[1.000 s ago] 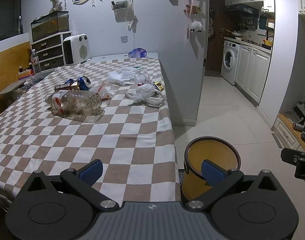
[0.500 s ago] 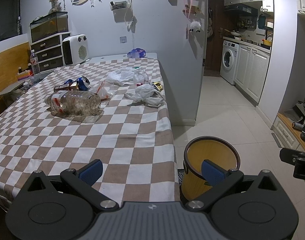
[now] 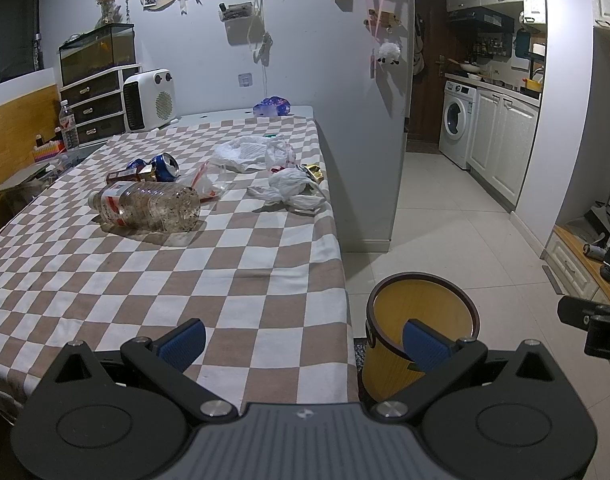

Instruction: Collect trash

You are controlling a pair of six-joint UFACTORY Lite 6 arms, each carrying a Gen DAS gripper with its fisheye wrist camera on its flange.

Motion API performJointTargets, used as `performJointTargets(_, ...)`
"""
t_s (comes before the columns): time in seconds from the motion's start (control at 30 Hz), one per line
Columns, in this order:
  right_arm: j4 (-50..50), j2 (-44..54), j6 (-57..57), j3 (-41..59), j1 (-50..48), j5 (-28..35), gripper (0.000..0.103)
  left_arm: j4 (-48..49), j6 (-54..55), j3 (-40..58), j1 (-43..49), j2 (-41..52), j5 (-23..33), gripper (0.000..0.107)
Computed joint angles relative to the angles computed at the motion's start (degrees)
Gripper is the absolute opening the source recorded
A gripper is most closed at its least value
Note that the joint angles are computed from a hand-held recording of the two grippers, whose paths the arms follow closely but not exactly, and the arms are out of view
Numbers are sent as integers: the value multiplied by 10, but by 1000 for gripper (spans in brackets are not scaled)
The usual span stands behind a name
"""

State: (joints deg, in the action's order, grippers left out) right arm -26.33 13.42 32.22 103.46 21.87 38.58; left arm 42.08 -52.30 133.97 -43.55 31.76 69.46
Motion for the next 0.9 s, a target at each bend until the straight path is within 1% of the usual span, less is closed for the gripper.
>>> performJointTargets(0.47,0,1,0,1,0,0,103,0,0,0,0,0,0,103)
performJointTargets(0.7,6,11,-7,21,0,11,103,-1,0,1,0,1,0,103)
performJointTargets(0.77,7,14,-9,29,1,16,103,2,-8,7,-2,16,-6,103)
performJointTargets(0.8,6,13,-7,27,1,14,103,2,-8,8,-2,17,-6,103)
performJointTargets(0.83,1,3,1,1,-1,3,103,2,-8,8,-2,18,-6,103)
performJointTargets(0.9,1,-1,0,-3,-2,-1,103,2,-7,7,-2,15,-5,103)
